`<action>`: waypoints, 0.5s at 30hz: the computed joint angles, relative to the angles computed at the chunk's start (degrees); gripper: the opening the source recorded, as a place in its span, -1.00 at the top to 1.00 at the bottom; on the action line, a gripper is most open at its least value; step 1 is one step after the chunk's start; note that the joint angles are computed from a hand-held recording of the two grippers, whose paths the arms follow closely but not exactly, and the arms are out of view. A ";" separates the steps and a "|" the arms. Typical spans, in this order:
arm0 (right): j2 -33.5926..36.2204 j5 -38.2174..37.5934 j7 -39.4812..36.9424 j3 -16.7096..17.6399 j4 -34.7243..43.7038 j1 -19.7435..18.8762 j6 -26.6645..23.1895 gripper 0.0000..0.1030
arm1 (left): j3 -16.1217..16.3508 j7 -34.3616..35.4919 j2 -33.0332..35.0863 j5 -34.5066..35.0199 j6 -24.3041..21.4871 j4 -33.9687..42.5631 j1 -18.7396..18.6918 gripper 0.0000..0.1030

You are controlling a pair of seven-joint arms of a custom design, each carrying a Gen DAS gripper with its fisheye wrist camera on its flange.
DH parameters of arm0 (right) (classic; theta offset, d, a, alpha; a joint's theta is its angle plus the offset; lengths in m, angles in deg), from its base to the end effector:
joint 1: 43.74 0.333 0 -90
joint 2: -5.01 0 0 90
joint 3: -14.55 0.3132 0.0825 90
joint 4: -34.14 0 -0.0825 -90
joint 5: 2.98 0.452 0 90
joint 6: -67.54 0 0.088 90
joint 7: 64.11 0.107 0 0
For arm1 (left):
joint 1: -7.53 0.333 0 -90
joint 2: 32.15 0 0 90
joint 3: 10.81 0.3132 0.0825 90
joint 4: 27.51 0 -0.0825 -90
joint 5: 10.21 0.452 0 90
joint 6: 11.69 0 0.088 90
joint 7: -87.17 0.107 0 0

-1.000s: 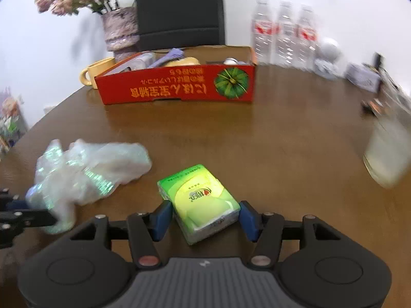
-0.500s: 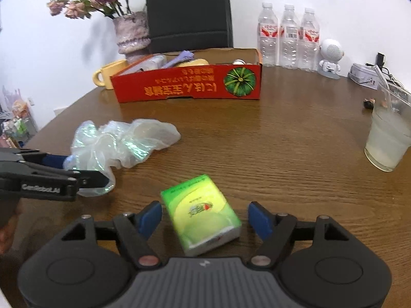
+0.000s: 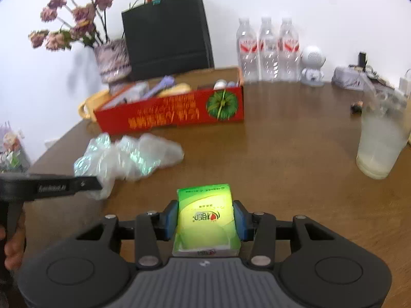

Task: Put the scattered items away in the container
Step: 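Carry the plastic bag and tissue pack into the cardboard box and open both tools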

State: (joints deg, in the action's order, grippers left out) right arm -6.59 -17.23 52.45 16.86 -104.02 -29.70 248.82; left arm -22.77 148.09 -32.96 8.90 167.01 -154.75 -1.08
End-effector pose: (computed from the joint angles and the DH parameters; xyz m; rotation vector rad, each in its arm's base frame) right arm 0.5373 0.1814 0.4609 -1.6532 1.5311 -0.5970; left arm 0.5765 -0.2466 0.4454 -1.5856 1.9054 -1.0511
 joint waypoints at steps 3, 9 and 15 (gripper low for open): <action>0.12 8.47 -8.59 -7.25 2.15 8.44 1.09 0.16 | 0.59 13.22 -1.50 -12.33 2.84 0.17 -1.66 0.93; 7.84 24.37 -23.29 -19.18 16.35 21.11 -2.48 0.16 | 0.11 23.99 4.79 -17.52 1.17 14.67 -0.18 0.93; 24.45 41.75 -31.85 -18.06 40.59 17.70 -13.07 0.15 | 7.34 21.64 20.00 -12.23 -11.09 37.90 -5.20 0.93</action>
